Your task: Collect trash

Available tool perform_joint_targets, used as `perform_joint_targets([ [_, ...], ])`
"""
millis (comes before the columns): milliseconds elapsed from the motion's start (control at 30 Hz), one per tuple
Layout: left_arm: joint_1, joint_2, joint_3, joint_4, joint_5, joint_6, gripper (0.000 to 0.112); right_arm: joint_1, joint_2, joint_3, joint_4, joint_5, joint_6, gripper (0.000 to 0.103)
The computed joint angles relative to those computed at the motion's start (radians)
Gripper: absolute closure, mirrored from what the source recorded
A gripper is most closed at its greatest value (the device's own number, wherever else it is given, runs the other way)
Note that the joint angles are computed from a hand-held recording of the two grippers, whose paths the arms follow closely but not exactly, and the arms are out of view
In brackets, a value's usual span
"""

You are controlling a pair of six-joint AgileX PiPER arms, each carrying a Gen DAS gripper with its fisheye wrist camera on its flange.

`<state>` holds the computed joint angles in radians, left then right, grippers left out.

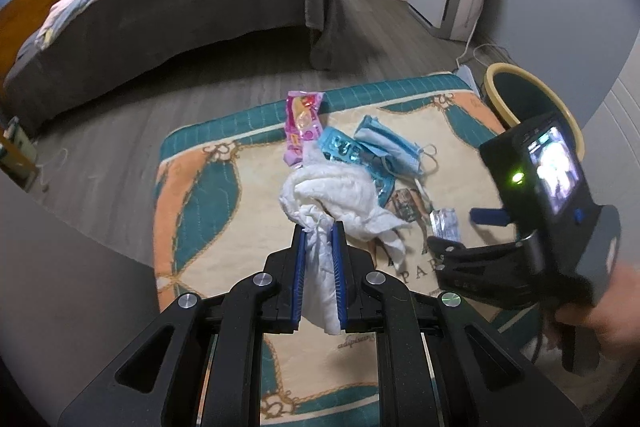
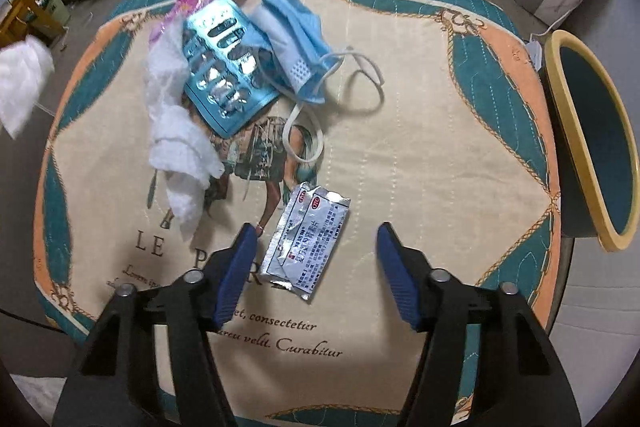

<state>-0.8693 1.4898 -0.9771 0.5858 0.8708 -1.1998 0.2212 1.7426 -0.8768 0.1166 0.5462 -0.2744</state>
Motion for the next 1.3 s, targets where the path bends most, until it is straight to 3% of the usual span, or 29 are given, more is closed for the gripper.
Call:
perform_joint_targets([
  [67, 0.009, -0.005, 0.002, -0.009, -0.015, 0.004, 0.098, 0.010, 0.016, -0.003, -0.031, -0.001, 0.025, 0.055],
  [167, 0.017, -0.010, 0.002, -0.009, -0.026, 0.007, 0.098, 0.013, 0.008, 0.010, -0.027, -0.016, 0.006, 0.072],
  [533, -0.020, 0.011, -0.083, 0.024, 0.013, -0.024, 0.098, 0.009, -0.123, 0.050, -0.012, 0.000, 0.033, 0.073],
  [867, -0.049, 0.095, -0.241, 0.055, 0.095, -0.041, 0.098, -0.114, -0.250, -0.034, 0.075, 0.131, -0.089, 0.073],
  [967, -0.058, 0.129, -0.321, 0.072, 0.144, -0.032, 0.098, -0.152, -0.293, -0.118, 0.068, 0.211, -0.141, 0.073],
  [1033, -0.064, 0.152, -0.383, 0.092, 0.177, -0.021, 0.098, -0.178, -0.299, -0.171, 0.063, 0.257, -0.156, 0.073],
  [1200, -0.047, 0.189, -0.480, 0.089, 0.166, -0.022, 0.098, -0.325, -0.261, -0.333, 0.111, 0.363, -0.253, 0.073],
  [1300, -0.056, 0.236, -0.556, 0.108, 0.180, 0.003, 0.098, -0.375, -0.246, -0.372, 0.141, 0.364, -0.284, 0.073],
])
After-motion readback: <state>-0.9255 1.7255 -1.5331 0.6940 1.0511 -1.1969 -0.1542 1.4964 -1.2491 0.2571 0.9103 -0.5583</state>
